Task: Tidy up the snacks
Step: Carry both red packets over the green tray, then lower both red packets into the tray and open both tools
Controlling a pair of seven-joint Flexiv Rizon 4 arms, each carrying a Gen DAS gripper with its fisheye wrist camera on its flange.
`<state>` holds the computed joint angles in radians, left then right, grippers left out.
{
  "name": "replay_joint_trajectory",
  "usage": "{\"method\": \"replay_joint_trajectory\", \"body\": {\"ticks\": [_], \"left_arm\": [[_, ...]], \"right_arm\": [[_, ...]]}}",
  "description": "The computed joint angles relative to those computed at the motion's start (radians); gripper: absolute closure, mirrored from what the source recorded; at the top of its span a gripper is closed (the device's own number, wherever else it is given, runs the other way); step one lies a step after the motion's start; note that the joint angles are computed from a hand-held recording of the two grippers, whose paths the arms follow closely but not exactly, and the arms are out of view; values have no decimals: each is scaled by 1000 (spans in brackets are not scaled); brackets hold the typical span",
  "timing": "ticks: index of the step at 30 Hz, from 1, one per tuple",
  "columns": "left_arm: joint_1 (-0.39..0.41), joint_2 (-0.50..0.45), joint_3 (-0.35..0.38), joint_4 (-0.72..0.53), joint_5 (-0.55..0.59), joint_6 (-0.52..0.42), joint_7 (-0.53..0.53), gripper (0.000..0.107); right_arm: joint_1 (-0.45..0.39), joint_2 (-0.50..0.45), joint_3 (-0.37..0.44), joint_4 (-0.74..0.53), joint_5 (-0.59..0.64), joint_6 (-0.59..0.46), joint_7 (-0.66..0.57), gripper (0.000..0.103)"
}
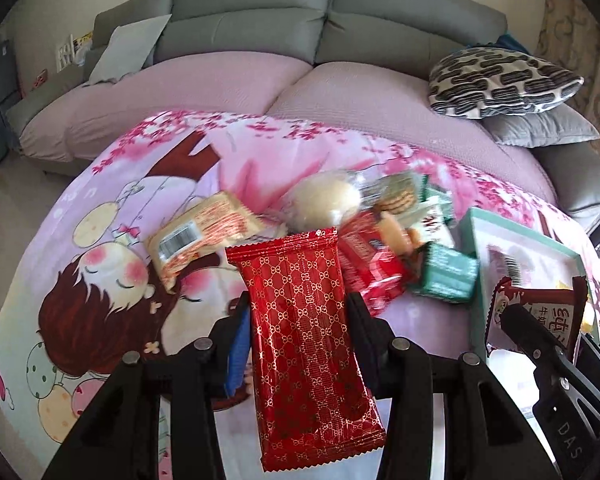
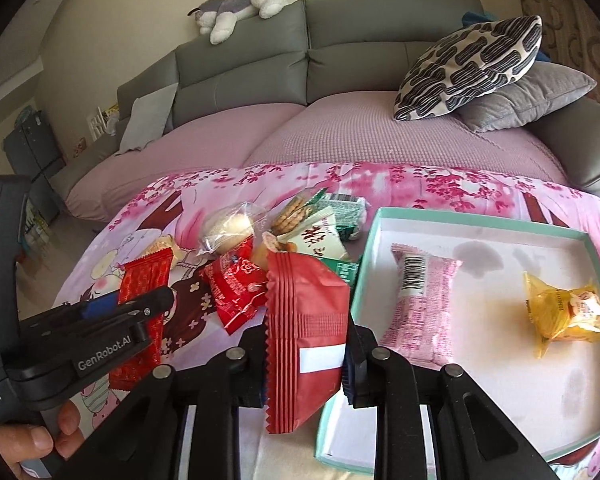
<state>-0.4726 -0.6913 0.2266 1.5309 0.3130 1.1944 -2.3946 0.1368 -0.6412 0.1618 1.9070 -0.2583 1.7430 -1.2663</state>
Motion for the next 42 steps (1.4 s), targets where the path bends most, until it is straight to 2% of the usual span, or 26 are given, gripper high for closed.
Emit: {"method": "replay_joint_trajectory", "body": {"ticks": [6,16,21,24,28,36,42], "left_arm": [[-19,-31,-36,-75,1,4,66,60],[-61,-115,-103,-225,-54,-5,236,60],[-89,-161,-129,-300,-79,-27,336,60],[-100,-185,-145,-328,-100,-37,386,60],[-113,-213,-148,-362,-129,-75,424,59],[-119,-234,-135,-381,-146,-118,422,59],[-116,-249,-137,-399,-150,-147,416,59]], "right_arm": [[42,49,-133,50,60,19,41,76],[164,111,-396,140,161,41,79,76],[184,125,-460,160,183,27,90,76],[164,135,-451,170,180,26,88,75],[109,132,-393,160,162,7,86,75],[-31,94,-231,113,113,-43,85,75],[-76,77,-179,94,95,-70,85,75]]}}
